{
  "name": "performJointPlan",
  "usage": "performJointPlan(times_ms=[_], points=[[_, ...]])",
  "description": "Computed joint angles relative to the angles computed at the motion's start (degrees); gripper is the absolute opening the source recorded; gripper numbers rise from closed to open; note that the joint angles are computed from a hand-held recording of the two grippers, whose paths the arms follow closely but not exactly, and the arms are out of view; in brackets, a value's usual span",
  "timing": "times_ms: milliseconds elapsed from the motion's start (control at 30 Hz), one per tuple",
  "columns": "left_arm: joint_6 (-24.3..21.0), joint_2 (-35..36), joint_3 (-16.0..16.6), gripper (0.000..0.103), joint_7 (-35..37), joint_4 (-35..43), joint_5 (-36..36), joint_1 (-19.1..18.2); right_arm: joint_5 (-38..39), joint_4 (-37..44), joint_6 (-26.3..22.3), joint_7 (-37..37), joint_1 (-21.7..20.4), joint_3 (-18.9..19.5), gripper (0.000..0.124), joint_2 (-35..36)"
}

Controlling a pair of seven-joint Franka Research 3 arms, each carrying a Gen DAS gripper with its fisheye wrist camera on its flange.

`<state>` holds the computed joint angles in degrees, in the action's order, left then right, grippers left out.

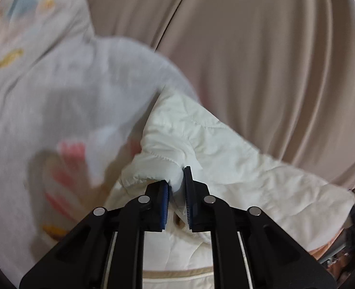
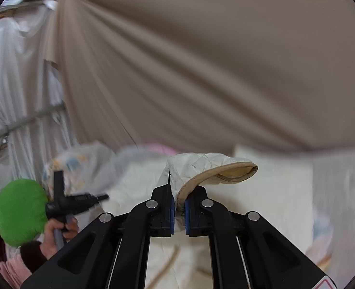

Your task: Fold large clothes

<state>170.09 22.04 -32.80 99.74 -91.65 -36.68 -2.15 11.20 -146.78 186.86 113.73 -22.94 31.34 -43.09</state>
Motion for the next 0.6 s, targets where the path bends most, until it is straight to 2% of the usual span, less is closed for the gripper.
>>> performJointPlan(times_ms=[33,67,133,167,200,233,267,333,367,400,533,600], points=[[-0.1,0.2,1.98,0.011,-2.28,0.52,3.52,-1.84,-0.04,-0.24,1.86,0.3,-2.15,1.08,0.006,-1.04],[-1.41,0.66,5.01,0.011,-4.74,1.37,6.6,-4.46,0.76,-0.28,1.33,0.95,-4.55,1.96,0.006,-1.19],[-6.09,3.18,9.98,0.011,-11.51,3.8,13.73,-8.57,2.02,-0.17,-3.04,3.03,-7.93,2.33,0.006,1.82],[-7.88,4.21,10.81,0.011,-13.53,4.54,15.7,-9.2,1.81,0.36,-6.34,4.04,-8.41,1.44,0.006,5.17],[-9.2,5.47,10.47,0.012,-14.19,4.78,16.63,-9.08,1.68,1.04,-10.32,4.87,-8.49,0.24,0.006,8.8],[-8.17,5.89,9.17,0.013,-13.56,3.87,16.33,-8.24,1.01,1.61,-14.29,6.17,-8.9,-0.68,0.006,12.77],[-6.74,5.57,9.04,0.014,-13.86,2.8,17.08,-8.23,1.77,1.38,-15.07,5.5,-7.36,-2.58,0.006,15.8],[-6.08,4.87,8.81,0.014,-14.55,1.85,18.76,-7.94,3.45,-0.86,-10.92,3.78,-2.02,-7.48,0.005,18.6],[-5.91,4.79,8.4,0.014,-14.65,1.52,19.11,-7.56,2.83,-1.07,-10.65,4.38,-1.76,-7.9,0.006,18.28],[-5.7,4.76,7.76,0.015,-14.58,1.21,19.08,-7.02,1.6,-0.97,-11.65,5.62,-2.78,-7.27,0.009,17.41],[-4.38,4.53,4.4,0.015,-12.81,-0.24,16.82,-4.07,-7.01,-0.1,-19.29,16.51,-14.11,2.08,0.022,9.09],[-3.58,3.56,3.7,0.015,-12.0,-2.0,16.14,-3.13,-9.65,0.38,-21.4,21.82,-17.49,5.29,0.024,4.59]])
